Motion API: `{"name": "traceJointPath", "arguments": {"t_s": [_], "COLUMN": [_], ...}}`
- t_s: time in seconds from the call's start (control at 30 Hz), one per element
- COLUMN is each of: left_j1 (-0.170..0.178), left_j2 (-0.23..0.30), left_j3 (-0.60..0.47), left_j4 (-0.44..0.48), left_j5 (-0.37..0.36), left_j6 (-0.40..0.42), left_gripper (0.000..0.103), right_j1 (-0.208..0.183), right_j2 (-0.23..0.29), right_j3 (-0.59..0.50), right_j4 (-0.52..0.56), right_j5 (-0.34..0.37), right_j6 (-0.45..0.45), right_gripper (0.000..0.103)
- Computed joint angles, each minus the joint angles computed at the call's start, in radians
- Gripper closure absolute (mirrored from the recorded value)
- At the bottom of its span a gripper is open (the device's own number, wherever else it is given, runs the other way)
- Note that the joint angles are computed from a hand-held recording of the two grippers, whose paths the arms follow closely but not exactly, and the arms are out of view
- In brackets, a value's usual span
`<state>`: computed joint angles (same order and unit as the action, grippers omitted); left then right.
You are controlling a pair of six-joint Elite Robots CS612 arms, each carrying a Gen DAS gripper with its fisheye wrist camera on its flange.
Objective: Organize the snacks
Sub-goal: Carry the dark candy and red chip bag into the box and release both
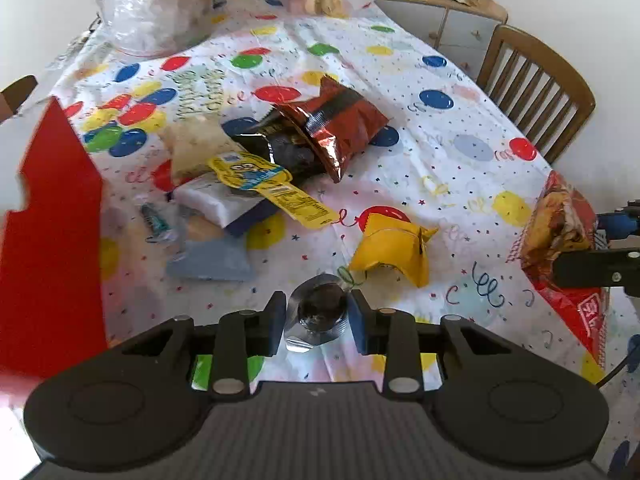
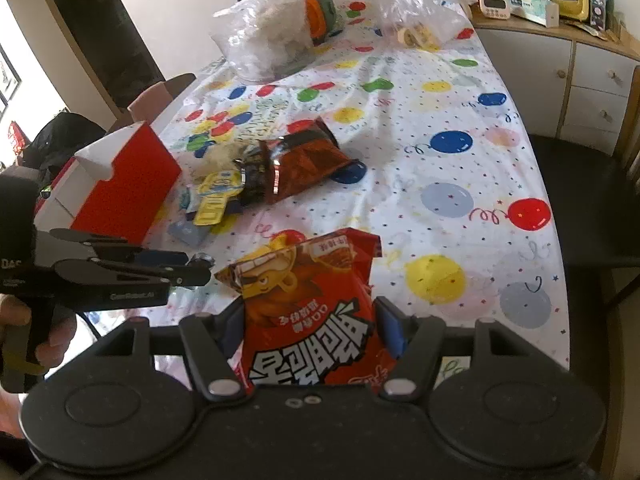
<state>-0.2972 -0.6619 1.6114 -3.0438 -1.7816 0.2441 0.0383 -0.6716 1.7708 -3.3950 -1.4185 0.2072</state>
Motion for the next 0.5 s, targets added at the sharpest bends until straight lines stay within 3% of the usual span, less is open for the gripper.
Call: {"name": "traceJointPath", "arguments": {"t_s": [0.5], "left_j1": [0.082], "left_j2": [-0.086], "left_j3": [0.07], "left_j4": [-0.117], "left_j5": [-0.069], "left_j6": [-0.079], "left_gripper": [0.07], "right_j1": [0.097], "right_j2": [-0.042], "right_j3": [-0.038], "right_j4": [0.029], "right_j5": [-0.118], "right_j6": [-0.029], "right_gripper": [0.038]}}
